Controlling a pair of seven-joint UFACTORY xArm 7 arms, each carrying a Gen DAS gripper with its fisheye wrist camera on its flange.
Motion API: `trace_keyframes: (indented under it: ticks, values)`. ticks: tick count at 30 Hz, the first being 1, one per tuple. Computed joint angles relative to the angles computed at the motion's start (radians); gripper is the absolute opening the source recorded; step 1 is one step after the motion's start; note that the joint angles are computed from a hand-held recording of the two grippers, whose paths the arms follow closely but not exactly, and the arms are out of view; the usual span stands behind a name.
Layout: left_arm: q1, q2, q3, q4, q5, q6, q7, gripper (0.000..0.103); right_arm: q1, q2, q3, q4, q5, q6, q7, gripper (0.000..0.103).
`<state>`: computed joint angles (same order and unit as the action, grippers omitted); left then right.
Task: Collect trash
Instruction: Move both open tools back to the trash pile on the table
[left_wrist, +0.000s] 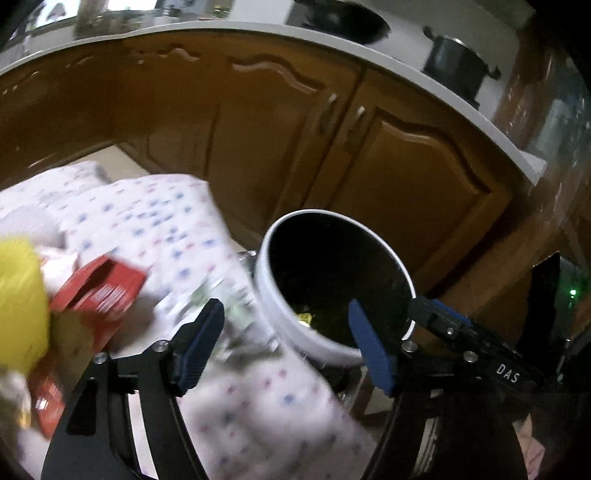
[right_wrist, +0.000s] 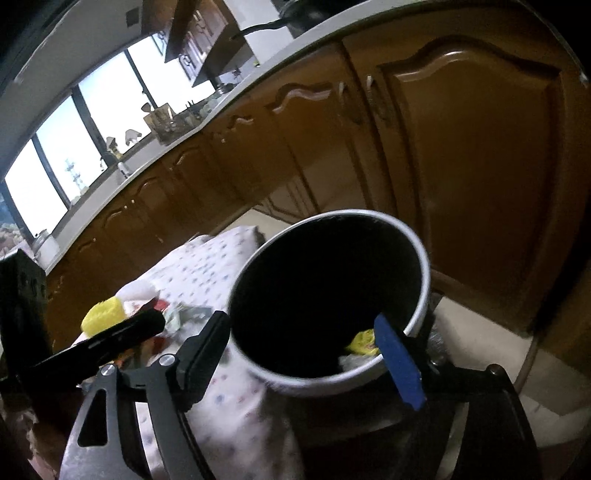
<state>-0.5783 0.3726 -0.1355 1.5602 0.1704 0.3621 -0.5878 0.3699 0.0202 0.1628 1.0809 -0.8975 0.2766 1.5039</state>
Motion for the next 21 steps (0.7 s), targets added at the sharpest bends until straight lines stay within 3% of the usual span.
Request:
trace_keyframes:
  ticks: [6, 10, 14, 21]
  values:
    - [-0.031, -0.147, 0.076, -0.213, 0.145, -0.092, -0.213, 0.075, 0.045, 0.017, 0.023, 0.033, -0.085, 0.031, 0.092, 0.086]
    - [-0.024, -0.25, 0.101, -0.334, 0.313, -0.11, -0.383, 0.075, 0.078, 0.055, 0.024, 0.077, -0.085, 0.03, 0.071, 0.087]
    - [0.017, -0.337, 0.088, -0.422, 0.434, -0.101, -0.505, 0.079, 0.127, 0.101, 0.011, 0.128, -0.076, 0.034, 0.044, 0.087]
    - [0.131, -0.425, 0.031, -0.505, 0.484, -0.097, -0.586, 0.08, 0.202, 0.191, -0.027, 0.236, -0.024, 0.053, -0.058, 0.087]
